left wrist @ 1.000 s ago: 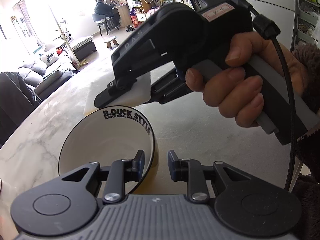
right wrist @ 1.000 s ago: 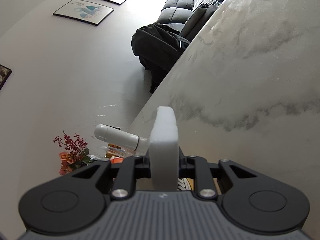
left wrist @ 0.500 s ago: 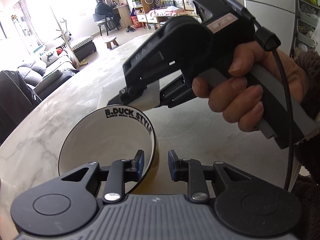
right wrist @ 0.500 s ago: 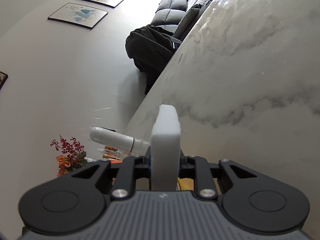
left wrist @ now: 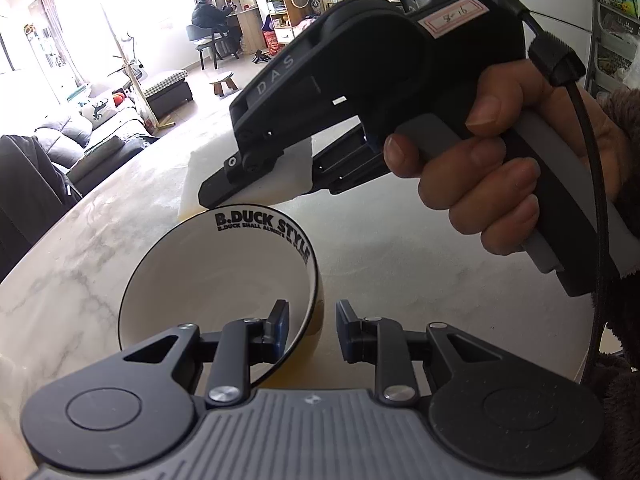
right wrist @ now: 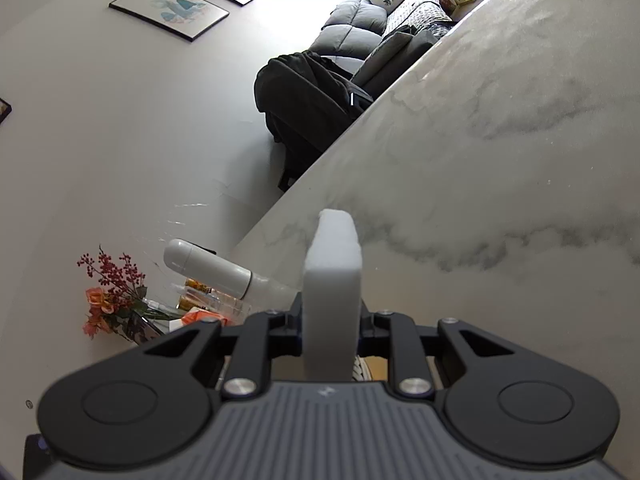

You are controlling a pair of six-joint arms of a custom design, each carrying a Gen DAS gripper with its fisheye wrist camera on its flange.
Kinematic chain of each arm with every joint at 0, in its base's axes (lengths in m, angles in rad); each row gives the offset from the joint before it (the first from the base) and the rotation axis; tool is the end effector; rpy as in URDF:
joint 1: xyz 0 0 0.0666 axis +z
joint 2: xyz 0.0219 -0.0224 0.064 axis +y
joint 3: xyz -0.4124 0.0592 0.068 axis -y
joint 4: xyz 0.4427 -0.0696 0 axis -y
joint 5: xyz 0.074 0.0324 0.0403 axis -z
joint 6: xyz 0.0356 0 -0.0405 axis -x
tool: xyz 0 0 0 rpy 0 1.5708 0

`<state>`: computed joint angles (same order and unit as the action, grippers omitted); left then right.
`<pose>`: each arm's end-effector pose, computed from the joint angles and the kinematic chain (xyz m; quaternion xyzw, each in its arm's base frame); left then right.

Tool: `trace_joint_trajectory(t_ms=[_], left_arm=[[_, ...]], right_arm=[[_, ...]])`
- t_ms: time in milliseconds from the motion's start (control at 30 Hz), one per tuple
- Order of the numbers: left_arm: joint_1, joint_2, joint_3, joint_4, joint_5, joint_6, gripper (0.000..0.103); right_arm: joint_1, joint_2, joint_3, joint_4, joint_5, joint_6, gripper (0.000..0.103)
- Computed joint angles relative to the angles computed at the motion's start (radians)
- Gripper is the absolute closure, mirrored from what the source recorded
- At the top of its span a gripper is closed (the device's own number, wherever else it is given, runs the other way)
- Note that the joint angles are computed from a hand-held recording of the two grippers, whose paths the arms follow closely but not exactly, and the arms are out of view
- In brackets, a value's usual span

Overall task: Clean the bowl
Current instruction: 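Hold the tilted bowl with the left gripper while the right gripper scrubs inside near the rim, then turn the bowl sideways with the left gripper while the right gripper reaches its base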

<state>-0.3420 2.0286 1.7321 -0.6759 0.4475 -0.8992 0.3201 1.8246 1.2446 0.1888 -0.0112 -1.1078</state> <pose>0.6995 -0.2658 0.2534 0.5950 0.7200 -0.1248 0.3346 0.6291 0.2086 0.2281 0.3160 0.7686 0.3677 0.4173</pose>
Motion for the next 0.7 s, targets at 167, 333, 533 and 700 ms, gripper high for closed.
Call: trace_joint_trajectory(t_ms=[167,333,533,700], left_arm=[[0.001,-0.006,-0.005,0.006,-0.004,0.014,0.077],[0.02,-0.035,-0.02,0.039,0.067,0.071,0.053],[0.05,-0.063,-0.036,0.123,0.091,0.173,0.037],[0.052,-0.052,-0.018,0.182,0.013,0.287,0.037]], right_arm=[[-0.003,-0.004,-0.021,0.032,-0.006,-0.015,0.079],[-0.003,-0.012,-0.023,0.014,0.005,-0.008,0.079],[0.004,-0.024,-0.019,-0.014,0.025,0.031,0.079],[0.023,-0.033,0.013,-0.119,0.095,0.117,0.079]])
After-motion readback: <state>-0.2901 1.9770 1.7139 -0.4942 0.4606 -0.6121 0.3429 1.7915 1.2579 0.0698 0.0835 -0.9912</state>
